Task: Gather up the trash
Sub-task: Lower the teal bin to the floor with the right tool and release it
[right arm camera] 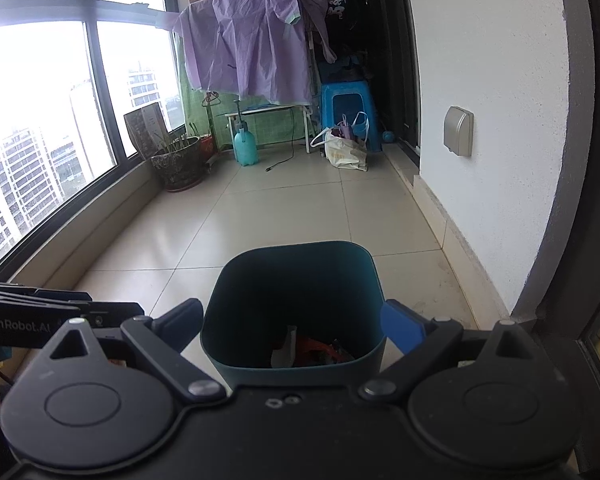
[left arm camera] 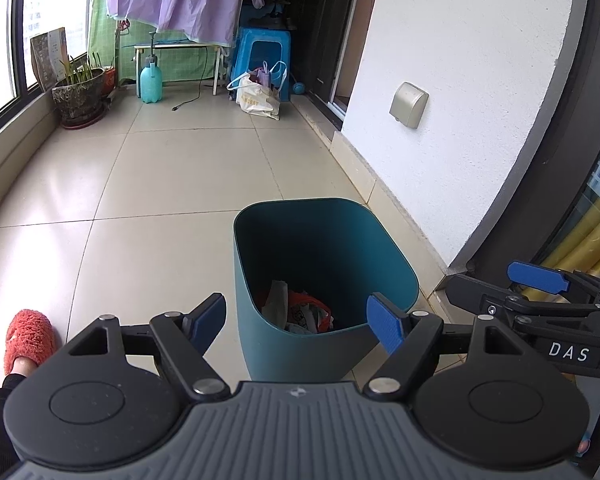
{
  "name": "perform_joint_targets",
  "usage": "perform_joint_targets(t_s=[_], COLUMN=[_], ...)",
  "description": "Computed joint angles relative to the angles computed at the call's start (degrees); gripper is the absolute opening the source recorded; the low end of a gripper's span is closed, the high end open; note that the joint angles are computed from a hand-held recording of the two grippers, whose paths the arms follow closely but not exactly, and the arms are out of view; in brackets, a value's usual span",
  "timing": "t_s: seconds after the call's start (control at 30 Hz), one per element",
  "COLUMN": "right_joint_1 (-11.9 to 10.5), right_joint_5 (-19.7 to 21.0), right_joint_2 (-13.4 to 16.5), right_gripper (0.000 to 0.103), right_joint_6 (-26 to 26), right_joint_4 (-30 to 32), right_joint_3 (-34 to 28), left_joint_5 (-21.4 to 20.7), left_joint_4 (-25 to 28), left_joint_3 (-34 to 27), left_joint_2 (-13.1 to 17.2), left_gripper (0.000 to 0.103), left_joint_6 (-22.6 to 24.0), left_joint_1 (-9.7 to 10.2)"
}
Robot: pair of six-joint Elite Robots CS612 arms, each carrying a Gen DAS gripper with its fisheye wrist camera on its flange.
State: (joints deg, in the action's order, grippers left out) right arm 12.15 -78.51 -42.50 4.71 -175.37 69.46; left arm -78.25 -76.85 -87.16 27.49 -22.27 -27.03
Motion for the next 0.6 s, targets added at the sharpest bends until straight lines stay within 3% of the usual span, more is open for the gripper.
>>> perform_joint_targets(t_s=[0.6], right_joint_1=[0.00], right_joint_5=[-0.38], right_joint_2=[0.16], right_gripper=[0.096], right_joint_6=[-0.03], right_joint_4=[1.06], right_joint_3=[-0.78], left_joint_5=[0.48], left_joint_4=[0.63], left_joint_3=[0.49], left_joint_2=[-0.18], left_gripper=[0.077], left_joint_6=[0.67], left_joint_1=[-0.32])
